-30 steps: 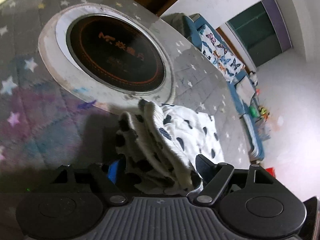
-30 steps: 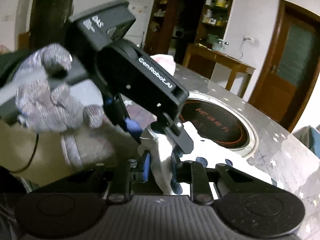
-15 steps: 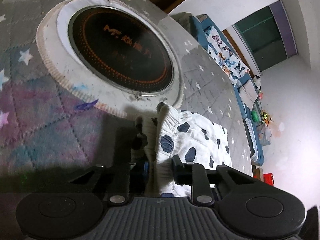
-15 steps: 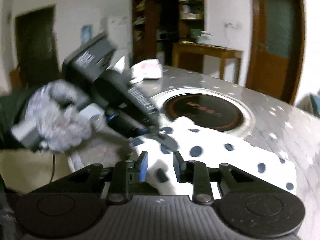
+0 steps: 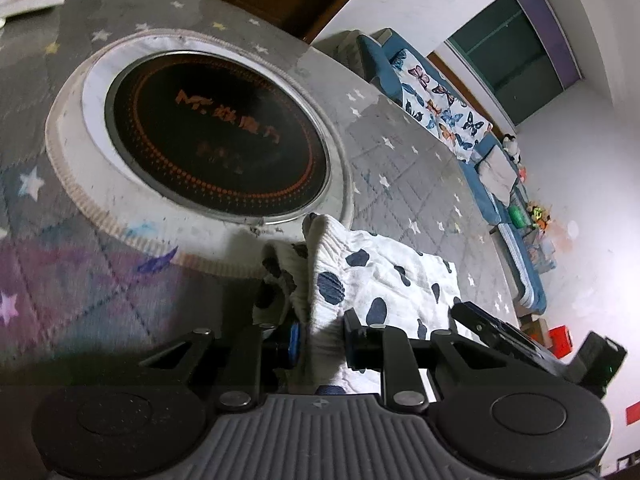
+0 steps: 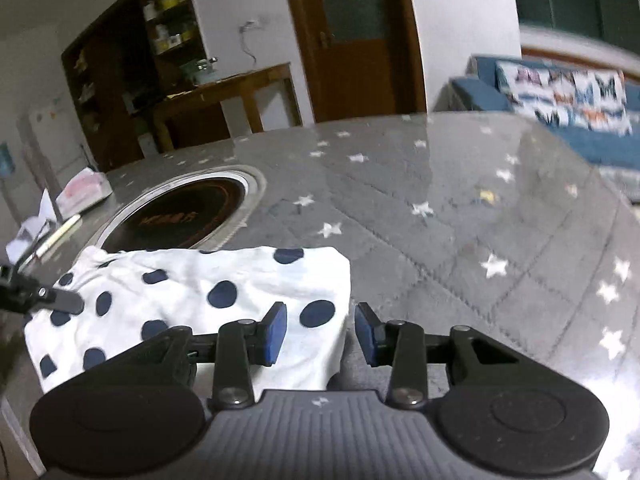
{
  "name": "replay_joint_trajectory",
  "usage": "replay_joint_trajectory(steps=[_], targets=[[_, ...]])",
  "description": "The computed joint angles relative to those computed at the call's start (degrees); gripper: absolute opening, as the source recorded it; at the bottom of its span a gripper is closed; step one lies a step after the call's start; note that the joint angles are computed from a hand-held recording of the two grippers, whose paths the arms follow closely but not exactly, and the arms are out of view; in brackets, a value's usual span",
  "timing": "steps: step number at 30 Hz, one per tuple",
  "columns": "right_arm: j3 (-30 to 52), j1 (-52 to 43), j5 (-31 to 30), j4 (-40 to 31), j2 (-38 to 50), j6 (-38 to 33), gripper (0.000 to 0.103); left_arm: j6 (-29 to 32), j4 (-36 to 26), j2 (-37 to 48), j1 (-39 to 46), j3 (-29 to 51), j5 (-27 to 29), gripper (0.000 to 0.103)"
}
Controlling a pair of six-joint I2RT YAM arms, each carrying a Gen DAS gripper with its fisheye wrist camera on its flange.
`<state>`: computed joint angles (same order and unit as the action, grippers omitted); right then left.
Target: Fold clothes
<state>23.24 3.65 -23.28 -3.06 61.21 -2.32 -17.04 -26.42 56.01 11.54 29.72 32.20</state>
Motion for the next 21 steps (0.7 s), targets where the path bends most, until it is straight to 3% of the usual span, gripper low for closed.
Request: replay_joint_trajectory(steps=[2,4,5,7,13,21], targets=[[0.1,-1.1,-2.6,2.3,3.0,1.7,0.036,0.2,0.7,0.7,-0.9,0.5,-1.0,0.023],[-0.1,-1.1,-4.1,4.8,5.3,3.7,0.024,0.4,0.9,1.0,-1.6,0.9,-1.7,0.022],[-0.2,-1.1,-4.1,5.3,5.7,4.2,0.014,0.5,1.1,1.3,-2.0,1.3,-2.3,0.022],[-0.5,-1.3,-4.1,5.6,5.1,4.5,0.006,0.7,1.3,1.9,-2.9,2.3,-3.2,0.021],[2.3,-4.5,-5.3,3.5,0.0,4.8,0.004,0.3,3.6,5.8,-7.7,7.5,-6.2,0.020],[12.7,-8.7,-2.7,2.4,3.7,2.1,0.004,-1.8,8.5,17.8,-18.6,18.6,-13.0,0.019]])
